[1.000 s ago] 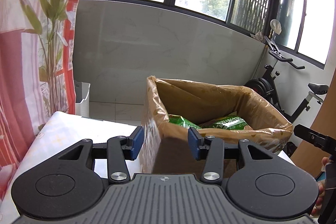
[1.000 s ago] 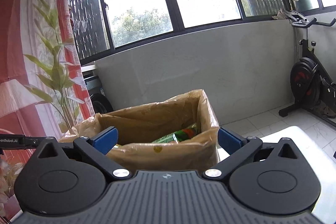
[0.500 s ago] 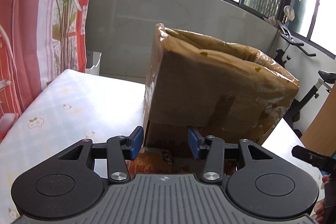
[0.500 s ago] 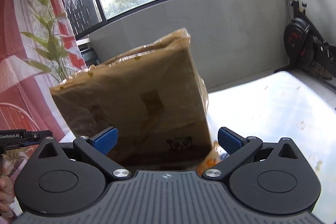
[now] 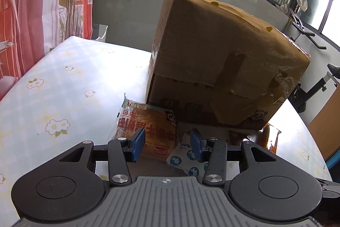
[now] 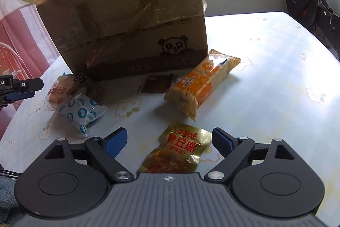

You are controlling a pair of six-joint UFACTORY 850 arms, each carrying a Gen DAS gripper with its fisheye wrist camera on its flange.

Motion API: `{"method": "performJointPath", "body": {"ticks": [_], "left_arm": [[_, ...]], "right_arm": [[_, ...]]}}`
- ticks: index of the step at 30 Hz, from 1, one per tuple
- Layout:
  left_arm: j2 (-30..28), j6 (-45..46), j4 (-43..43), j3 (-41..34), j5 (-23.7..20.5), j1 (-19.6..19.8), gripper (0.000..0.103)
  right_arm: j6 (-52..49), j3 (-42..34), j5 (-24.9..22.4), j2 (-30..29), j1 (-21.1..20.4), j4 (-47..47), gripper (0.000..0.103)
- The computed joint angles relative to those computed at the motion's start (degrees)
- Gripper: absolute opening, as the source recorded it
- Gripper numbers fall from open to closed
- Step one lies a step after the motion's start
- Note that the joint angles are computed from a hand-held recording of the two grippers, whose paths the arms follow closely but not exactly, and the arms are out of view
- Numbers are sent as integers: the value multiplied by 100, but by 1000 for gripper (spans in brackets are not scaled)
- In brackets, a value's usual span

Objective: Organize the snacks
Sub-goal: 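Move both tools back down to the remaining snacks on the table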

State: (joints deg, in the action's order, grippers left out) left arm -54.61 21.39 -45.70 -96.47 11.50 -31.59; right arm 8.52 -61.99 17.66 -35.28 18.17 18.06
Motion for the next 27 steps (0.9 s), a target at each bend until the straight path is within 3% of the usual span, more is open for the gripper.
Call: {"method": "performJointPath", "body": {"ticks": [8,11,16,18,22,27], "left_arm": [[-72,-351,226,-28,-79,-5,49],[-82,-389,276,-33,-103,-1,49],[-97,-427,260,-39,-130,10,49],[-103,-405,227,-47,-158,9,49],[-99,-426,257,-39,-151,5,49],[-107,-297,129,-56,-182,-4,49]], "right_arm": [[-1336,-244,-547,-135,61,1251,77],[-1759,-277,-522,-159,84,1674,76],[-2922,-334,-427,-196,139,2729,61],[-3126,-347,-432,-199,147,2889,61],[-3413,-378,-449,-207,162,3138,61],[-2539,-381,-492,-225,138,2064,66]]}}
